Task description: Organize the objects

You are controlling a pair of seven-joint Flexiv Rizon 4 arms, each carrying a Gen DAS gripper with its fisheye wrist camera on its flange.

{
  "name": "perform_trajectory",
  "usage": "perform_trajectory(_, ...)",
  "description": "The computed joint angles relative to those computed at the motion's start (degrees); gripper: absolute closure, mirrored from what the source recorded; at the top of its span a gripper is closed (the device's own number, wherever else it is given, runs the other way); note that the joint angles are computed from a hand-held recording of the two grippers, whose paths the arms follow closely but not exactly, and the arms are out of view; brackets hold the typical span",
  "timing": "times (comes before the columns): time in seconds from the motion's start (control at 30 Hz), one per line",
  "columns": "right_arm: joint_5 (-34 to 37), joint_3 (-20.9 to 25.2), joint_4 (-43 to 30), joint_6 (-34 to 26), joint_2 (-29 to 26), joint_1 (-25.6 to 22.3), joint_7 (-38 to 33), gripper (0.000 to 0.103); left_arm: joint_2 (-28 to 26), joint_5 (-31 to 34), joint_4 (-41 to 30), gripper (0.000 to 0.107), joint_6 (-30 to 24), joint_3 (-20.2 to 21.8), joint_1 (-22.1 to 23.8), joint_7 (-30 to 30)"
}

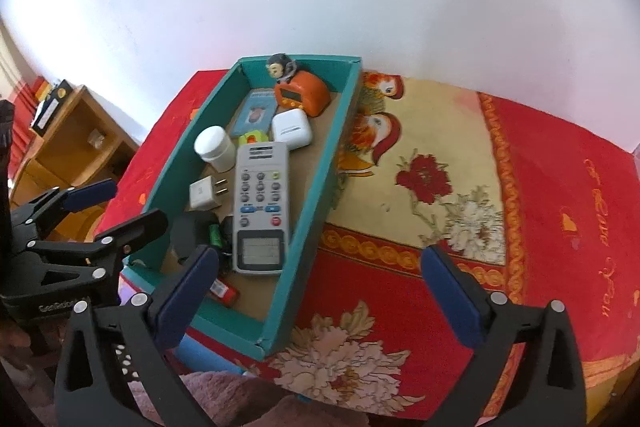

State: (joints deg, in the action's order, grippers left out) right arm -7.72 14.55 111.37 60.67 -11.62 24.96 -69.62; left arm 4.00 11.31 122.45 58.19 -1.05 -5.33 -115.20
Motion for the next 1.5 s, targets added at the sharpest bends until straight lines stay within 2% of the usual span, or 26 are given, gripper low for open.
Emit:
perform_trajectory(0.27,-8.0,-2.39,3.03,2.35,1.32,0.45,6.33,0.0,-0.34,2.27,-1.04,0.004,-0.51,-0.6,-0.46,-3.88)
perform_trajectory(0.4,-6.9,-1.61,3.54,3.22,2.03,-0.2,7.08,0.0,0.08,3.04,-1.49,0.004,-1.9,-0.83,-0.69,-4.81)
perform_trajectory(0.57,-9.31,-1.96,5.41,4.99,3.98,0.09,13.07,0.0,1.06,2.37,-1.62,0.004,-3.04,-0.94,-1.17,-4.34)
perform_trajectory(0.8,-19.52,-2.98,8.12,5.61,6.47,-0.21,21.83,0.0,1.4,1.26,-2.6,0.004,-3.04,-1.67,-1.38,-3.75)
perform_trajectory(0.93,-24.83,-3.78,9.57,8.13,6.75,-1.34,25.94,0.0,0.59,1.97,-3.08,0.004,-2.84,-1.99,-1.57,-6.24)
perform_trajectory(1.03,-26.09,-3.94,10.43,9.91,6.63,-2.2,26.75,0.0,0.1,3.21,-3.16,0.004,-2.37,-2.04,-1.72,-8.54)
perform_trajectory(1.17,-27.14,-4.14,11.16,11.53,6.01,-2.88,27.11,0.0,-0.76,7.92,-4.26,0.004,-2.83,-2.52,-1.91,-12.71)
perform_trajectory(1.5,-25.04,-4.42,11.33,11.78,5.24,-3.61,25.34,0.0,-2.72,8.35,-5.83,0.004,-5.01,-1.88,-3.45,-13.97)
